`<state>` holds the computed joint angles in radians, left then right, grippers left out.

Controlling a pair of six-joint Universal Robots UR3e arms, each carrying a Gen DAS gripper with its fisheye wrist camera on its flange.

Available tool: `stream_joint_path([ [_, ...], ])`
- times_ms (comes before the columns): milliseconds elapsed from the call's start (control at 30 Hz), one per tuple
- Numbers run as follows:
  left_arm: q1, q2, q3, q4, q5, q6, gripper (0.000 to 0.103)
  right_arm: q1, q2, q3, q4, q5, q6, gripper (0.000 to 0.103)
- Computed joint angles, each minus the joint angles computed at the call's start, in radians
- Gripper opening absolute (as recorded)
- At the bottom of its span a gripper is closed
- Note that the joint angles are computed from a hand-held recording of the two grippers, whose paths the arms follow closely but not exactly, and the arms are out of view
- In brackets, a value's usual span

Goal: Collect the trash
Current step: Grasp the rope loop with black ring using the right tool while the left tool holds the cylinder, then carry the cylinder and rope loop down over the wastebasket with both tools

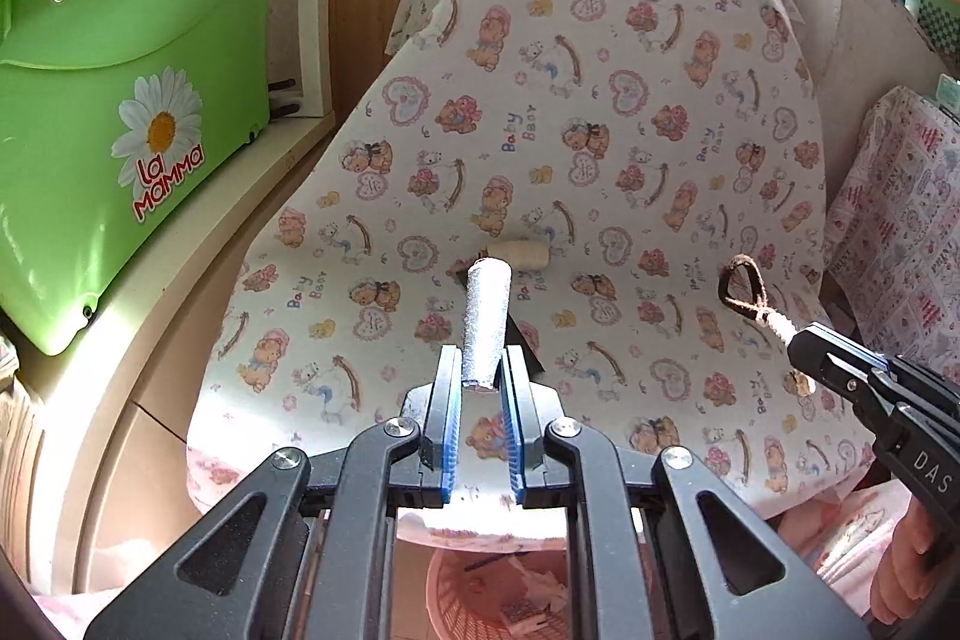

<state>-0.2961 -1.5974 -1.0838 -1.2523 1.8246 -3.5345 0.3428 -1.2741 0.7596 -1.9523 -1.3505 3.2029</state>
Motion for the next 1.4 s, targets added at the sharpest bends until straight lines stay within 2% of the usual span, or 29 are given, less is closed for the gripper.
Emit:
stream_joint_path([
  [133,-0.064,0.040,-0.061,-0.009,0.033,-0.035,0.012,0.003,-0.126,0.161,-0.014,0.015,-0.013,0.008],
  [267,-0.087,0.086,-0.112,-0.020,0.008,-0.076,0.012,0.027,-0.208,0.265,-0.030,-0.006,-0.030,0.008],
  [433,-0.106,0.132,-0.161,-0.050,-0.024,-0.126,0.012,0.015,-0.290,0.362,-0.027,0.019,-0.037,0.008],
  [533,-0.101,0.140,-0.169,-0.078,-0.077,-0.131,0.012,0.011,-0.314,0.400,0.005,0.028,-0.042,0.008],
  [633,-0.128,0.108,-0.145,-0.119,-0.061,-0.149,0.012,0.001,-0.331,0.426,0.045,0.050,-0.049,0.008],
  [733,-0.130,0.095,-0.132,-0.139,-0.094,-0.135,0.012,0.002,-0.328,0.427,0.080,0.064,-0.059,0.008],
  [900,-0.140,0.056,-0.080,-0.234,-0.102,-0.135,0.012,0.051,-0.288,0.407,0.102,-0.026,-0.066,0.008],
  [1100,-0.105,0.039,-0.082,-0.322,-0.198,-0.122,0.012,0.022,-0.277,0.407,0.186,0.031,-0.104,0.008],
  [1200,-0.110,0.013,-0.073,-0.359,-0.195,-0.125,0.012,0.055,-0.243,0.395,0.216,-0.029,-0.085,0.008],
  [1333,-0.067,0.021,-0.179,-0.337,-0.247,-0.155,0.014,0.073,-0.189,0.399,0.249,-0.050,-0.036,0.008],
  [1400,-0.039,0.012,-0.228,-0.335,-0.282,-0.163,0.013,0.101,-0.167,0.411,0.237,-0.097,-0.032,0.008],
])
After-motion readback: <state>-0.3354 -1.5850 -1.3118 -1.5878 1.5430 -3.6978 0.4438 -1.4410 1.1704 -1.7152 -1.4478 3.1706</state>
